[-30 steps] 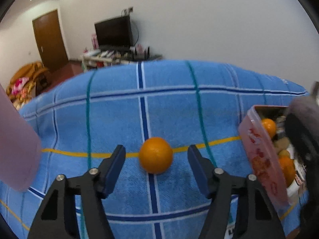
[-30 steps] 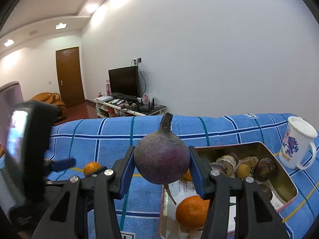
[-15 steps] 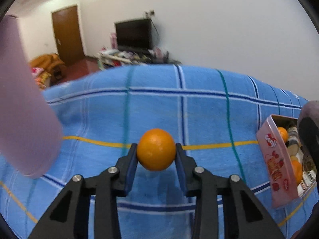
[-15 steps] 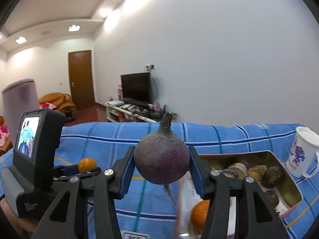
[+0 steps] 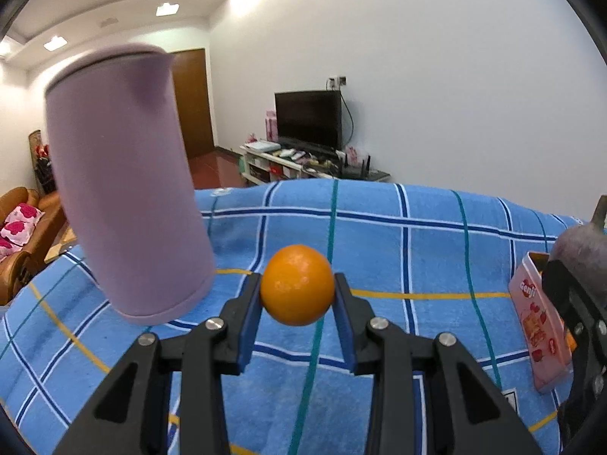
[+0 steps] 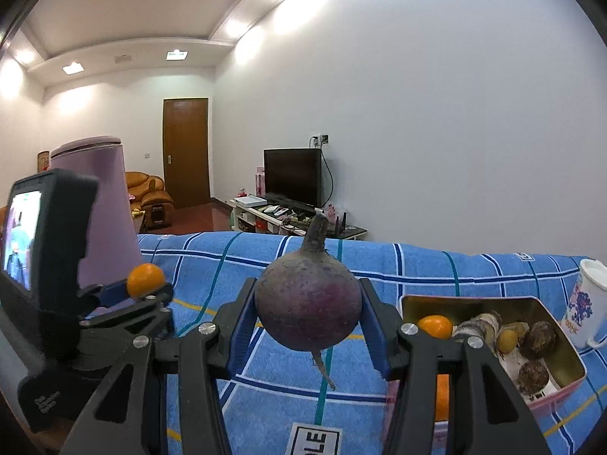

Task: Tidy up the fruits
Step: 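Lift and carry the beet and orange toward the pink tin with both grippers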

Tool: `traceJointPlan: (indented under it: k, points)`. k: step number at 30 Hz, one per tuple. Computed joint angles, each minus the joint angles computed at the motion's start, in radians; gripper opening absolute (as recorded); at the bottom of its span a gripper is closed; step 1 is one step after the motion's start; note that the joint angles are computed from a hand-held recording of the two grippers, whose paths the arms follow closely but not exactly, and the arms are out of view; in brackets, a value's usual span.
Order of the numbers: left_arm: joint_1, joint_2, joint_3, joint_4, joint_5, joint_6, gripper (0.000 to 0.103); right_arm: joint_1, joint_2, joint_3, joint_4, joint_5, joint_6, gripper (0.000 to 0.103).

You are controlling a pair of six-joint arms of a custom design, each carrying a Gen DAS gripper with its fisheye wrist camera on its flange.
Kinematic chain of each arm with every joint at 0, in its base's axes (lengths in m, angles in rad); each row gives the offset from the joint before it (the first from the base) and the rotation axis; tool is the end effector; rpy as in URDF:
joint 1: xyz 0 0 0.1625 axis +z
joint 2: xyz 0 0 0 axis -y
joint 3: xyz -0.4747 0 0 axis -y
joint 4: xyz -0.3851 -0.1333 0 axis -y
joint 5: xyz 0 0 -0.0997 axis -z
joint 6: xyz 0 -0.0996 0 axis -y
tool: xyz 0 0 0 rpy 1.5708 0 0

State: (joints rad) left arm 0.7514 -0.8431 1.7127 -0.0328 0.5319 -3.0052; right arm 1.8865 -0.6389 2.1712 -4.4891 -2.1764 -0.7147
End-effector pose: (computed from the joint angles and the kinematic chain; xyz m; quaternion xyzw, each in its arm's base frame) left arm -0.2333 -0.5178 0.1184 0.2145 0.8014 -0.4487 0.3323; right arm 0.2264 -0.4465 0.1437 0.1960 -0.7329 0.5522 0.3457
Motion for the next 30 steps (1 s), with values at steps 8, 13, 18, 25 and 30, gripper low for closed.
traceJointPlan:
  k: [8, 13, 18, 25, 30]
  points:
    - [-0.026, -0.014, 0.04, -0.074, -0.028, 0.033, 0.038, 0.027, 0.014, 0.003, -0.035, -0.035, -0.019, 0.053]
    - [-0.045, -0.029, 0.078, -0.128, -0.048, 0.061, 0.038, 0.039, 0.015, -0.001, -0.04, -0.056, -0.019, 0.053]
    - [-0.058, -0.044, 0.103, -0.153, -0.059, 0.06, 0.038, 0.048, 0.018, 0.002, -0.051, -0.068, -0.018, 0.053]
    - [-0.076, -0.058, 0.138, -0.194, -0.068, 0.064, 0.038, 0.052, 0.02, 0.012, -0.064, -0.074, -0.018, 0.053]
    - [-0.086, -0.062, 0.153, -0.203, -0.072, 0.055, 0.038, 0.053, 0.019, 0.014, -0.067, -0.074, -0.021, 0.053]
